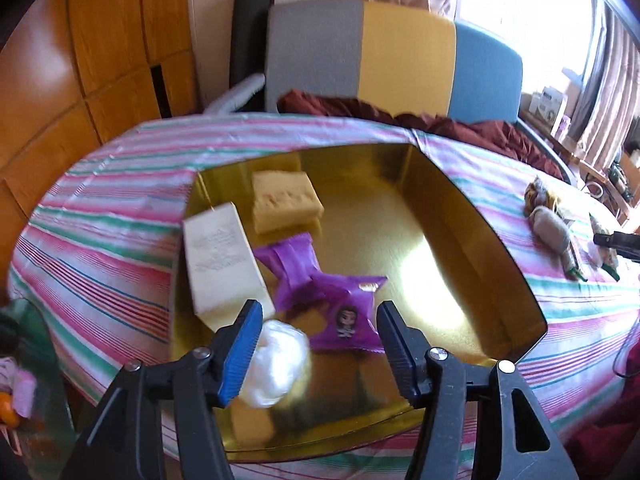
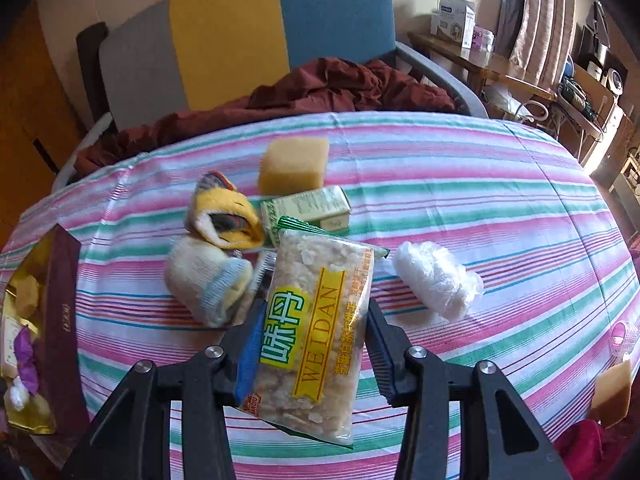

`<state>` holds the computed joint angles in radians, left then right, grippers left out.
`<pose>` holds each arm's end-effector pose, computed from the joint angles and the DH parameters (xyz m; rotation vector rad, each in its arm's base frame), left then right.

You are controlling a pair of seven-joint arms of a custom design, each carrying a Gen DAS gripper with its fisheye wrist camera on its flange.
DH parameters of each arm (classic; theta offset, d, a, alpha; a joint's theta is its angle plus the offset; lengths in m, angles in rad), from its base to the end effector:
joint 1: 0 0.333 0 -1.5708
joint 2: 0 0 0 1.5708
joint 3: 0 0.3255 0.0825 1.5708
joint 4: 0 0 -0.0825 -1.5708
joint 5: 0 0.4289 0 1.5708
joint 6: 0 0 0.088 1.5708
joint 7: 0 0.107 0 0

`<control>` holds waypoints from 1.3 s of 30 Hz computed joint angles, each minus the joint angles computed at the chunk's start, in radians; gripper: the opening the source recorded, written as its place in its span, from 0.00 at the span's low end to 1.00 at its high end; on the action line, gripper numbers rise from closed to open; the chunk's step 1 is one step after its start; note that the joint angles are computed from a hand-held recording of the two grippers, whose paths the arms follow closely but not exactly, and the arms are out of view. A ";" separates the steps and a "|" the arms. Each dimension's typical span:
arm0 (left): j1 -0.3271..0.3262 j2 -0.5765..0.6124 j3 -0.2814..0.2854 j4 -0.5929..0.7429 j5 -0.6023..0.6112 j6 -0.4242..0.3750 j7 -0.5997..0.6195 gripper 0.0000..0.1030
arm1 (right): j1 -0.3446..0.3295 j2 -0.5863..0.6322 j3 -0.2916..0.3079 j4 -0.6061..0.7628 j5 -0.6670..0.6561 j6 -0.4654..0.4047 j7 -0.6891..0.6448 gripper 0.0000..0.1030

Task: Organize objects
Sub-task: 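Carry the WEIDAN bag into the gold tray and open the right tool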

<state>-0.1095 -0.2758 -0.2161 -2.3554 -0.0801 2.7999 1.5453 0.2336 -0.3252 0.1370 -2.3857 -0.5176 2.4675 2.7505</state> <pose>0.5141 -0.1757 0.5059 -1.6053 2.0636 -0.7960 0.4787 0.1897 0.4736 -1.4169 2.2919 -0.6187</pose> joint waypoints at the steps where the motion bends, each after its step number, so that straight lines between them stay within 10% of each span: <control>1: 0.003 -0.007 -0.001 -0.005 0.005 0.011 -0.001 0.59 | 0.006 -0.007 0.012 0.008 -0.011 0.010 0.006 0.46; 13: -0.005 -0.057 0.019 -0.059 -0.066 0.085 0.019 0.62 | 0.192 0.380 0.046 0.470 0.134 0.099 -0.422 0.46; 26: 0.030 -0.105 0.048 -0.112 -0.143 0.103 0.015 0.70 | 0.369 0.897 -0.012 1.083 0.237 -0.240 -0.608 0.46; 39: 0.066 -0.109 0.017 -0.118 -0.105 0.100 -0.025 0.76 | 0.367 0.870 0.009 1.007 0.378 -0.085 -0.662 0.52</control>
<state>-0.0432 -0.3845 -0.1995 -2.4735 -0.1849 2.8996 1.5203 0.6002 0.5444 0.1465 -1.3790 -0.1394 2.3824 2.0888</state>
